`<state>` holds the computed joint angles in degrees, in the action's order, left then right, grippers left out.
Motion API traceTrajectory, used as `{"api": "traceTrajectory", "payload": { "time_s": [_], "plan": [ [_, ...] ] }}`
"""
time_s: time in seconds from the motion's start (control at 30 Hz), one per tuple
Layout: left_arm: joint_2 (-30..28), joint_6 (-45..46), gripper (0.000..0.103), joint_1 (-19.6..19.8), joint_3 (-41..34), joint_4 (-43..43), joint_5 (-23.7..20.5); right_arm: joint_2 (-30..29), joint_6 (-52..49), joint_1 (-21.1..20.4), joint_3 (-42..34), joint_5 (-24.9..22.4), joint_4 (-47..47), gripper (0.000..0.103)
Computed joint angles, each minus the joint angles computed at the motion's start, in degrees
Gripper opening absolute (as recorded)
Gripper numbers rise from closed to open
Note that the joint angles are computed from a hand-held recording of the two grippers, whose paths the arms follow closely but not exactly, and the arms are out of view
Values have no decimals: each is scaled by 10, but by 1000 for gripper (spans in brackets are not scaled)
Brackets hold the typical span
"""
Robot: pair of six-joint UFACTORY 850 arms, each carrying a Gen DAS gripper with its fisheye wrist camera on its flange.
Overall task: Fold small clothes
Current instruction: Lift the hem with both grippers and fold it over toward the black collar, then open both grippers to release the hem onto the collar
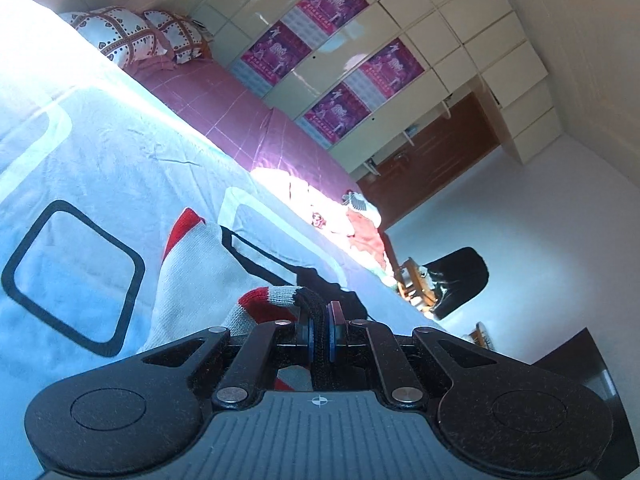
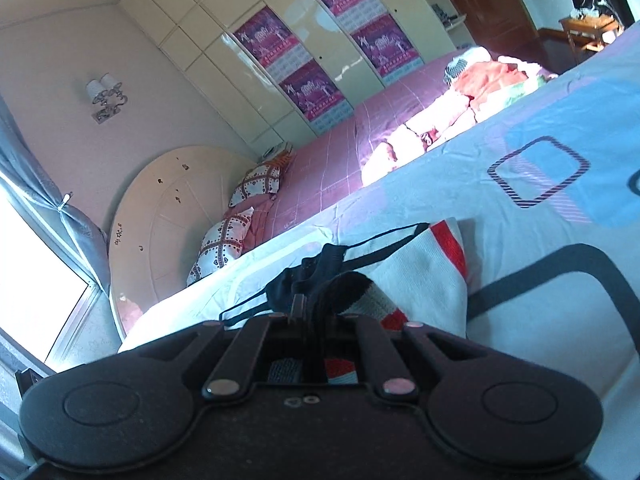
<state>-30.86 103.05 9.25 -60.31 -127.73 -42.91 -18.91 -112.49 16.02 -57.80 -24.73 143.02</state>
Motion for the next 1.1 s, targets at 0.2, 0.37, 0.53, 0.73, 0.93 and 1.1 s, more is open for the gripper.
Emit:
{"api": "traceTrajectory", "payload": {
  "time_s": [0.2, 0.37, 0.53, 0.73, 0.93, 1.1],
  "plan": [
    [-84, -48, 6, -15, -104, 26, 70, -104, 141, -29, -98, -18, -130, 6],
    [-151, -140, 7, -20, -182, 79, 108, -194, 273, -52, -177, -39, -205, 16],
    [-197, -168, 21, -24, -234, 70, 98, -244, 262, -62, -210, -75, -161, 16],
    [-212, -111, 41, -34, -250, 15, 90, -253, 231, -69, -212, -101, -132, 23],
    [-219, -79, 44, -35, -260, -25, 98, -252, 198, -67, -218, -88, -100, 48],
    [-191, 133, 59, -51, -248, -120, 184, -241, 132, -67, -216, -72, -89, 54]
  ]
}}
